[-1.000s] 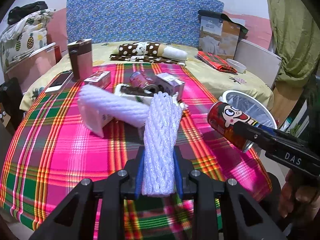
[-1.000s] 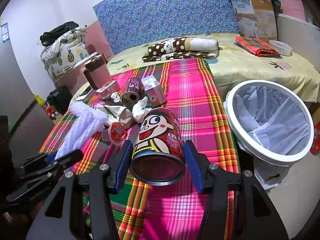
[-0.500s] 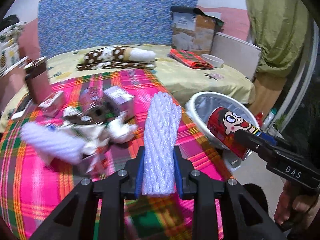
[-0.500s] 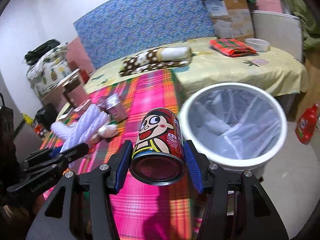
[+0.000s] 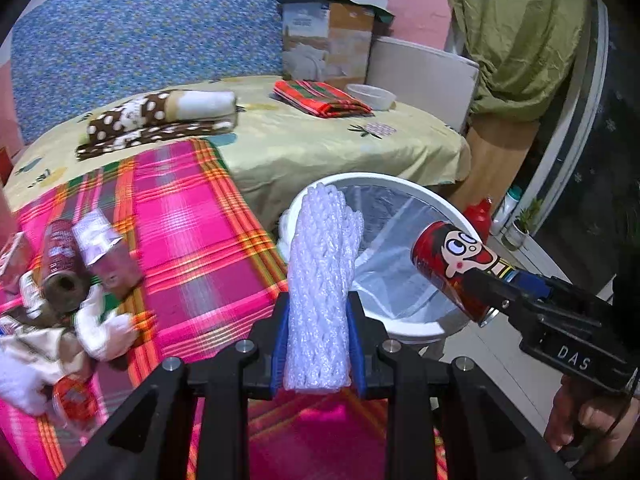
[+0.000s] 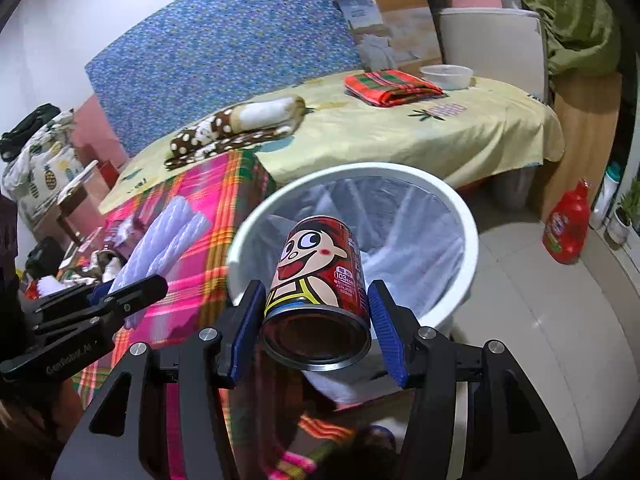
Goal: Collect trash
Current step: 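Carry foam net and red can to the bin and open both tools, then move both tools back over the remaining trash on the cloth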
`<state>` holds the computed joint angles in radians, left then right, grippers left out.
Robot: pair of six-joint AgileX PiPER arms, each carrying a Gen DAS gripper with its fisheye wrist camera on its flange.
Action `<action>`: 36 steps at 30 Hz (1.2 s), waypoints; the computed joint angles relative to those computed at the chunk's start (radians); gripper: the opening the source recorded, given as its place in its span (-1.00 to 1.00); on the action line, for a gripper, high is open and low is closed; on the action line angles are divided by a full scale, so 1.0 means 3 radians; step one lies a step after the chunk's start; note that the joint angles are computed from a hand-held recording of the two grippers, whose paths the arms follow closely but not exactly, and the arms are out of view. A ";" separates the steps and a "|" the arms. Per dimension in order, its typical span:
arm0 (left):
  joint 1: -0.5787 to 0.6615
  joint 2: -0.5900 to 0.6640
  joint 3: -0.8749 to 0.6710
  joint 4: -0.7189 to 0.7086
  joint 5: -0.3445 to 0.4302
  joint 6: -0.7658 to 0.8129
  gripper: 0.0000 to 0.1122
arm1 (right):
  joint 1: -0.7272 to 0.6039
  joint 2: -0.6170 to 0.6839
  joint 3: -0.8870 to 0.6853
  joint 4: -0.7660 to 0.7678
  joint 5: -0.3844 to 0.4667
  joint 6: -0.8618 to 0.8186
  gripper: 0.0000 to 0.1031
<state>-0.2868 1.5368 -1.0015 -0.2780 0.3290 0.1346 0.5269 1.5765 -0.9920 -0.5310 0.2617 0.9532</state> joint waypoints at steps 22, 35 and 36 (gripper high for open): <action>-0.0076 0.0564 -0.0532 -0.0597 0.0151 0.0542 -0.08 | -0.0359 0.0118 -0.0090 0.1081 0.0072 -0.1187 0.06; 0.0088 0.0085 -0.0032 -0.0661 0.0021 0.0491 -0.08 | -0.0117 -0.0035 -0.0078 0.0888 0.0126 -0.0987 0.06; 0.0104 0.0023 0.0026 -0.0678 0.0016 0.0509 -0.08 | -0.0077 -0.0049 -0.0076 0.0860 0.0131 -0.0966 0.06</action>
